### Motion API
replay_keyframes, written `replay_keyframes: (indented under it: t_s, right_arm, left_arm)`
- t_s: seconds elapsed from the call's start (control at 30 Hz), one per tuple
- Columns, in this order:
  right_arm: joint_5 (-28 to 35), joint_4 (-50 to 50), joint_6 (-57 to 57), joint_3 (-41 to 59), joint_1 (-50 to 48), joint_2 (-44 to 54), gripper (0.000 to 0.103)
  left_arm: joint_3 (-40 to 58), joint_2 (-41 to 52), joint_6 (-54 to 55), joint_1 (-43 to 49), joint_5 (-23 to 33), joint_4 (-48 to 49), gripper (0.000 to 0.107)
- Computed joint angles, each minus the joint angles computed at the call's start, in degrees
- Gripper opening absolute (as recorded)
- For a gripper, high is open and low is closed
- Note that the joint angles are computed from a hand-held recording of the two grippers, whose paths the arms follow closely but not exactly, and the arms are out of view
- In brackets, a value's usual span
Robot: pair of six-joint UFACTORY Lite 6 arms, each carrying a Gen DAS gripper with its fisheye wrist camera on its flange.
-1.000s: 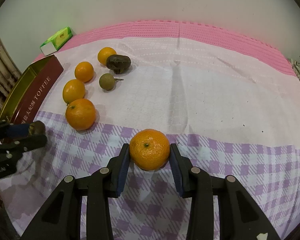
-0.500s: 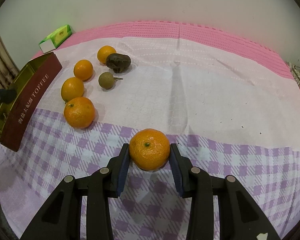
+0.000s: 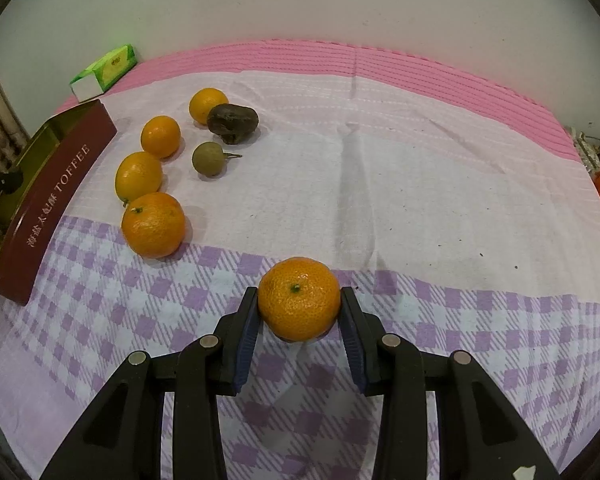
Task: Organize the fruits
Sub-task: 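Carry the dark brown fruit into the tin tray and open the left gripper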
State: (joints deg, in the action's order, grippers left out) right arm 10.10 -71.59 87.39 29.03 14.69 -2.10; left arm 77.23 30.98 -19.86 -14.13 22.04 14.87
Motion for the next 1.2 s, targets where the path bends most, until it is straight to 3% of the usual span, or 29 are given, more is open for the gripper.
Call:
replay_keyframes:
  t_s: [0.3, 1.0, 1.2]
  right_arm:
    - [0.9, 2.1, -1.37, 1.27, 0.49, 1.32, 0.036]
    - [1.65, 3.96, -3.04, 2.28, 0.71, 2.33, 0.036]
    - [2.09, 3.96, -2.79, 2.4, 0.88, 2.45, 0.036]
  left_arm:
    - [0.35, 3.41, 4.08, 1.2, -0.89, -2.41, 0.041]
    - [0.28, 4.29, -0.3, 0.13, -0.6, 2.98, 0.042]
    - [-0.18, 3.36, -1.17, 0.01, -0.12, 3.63, 0.052]
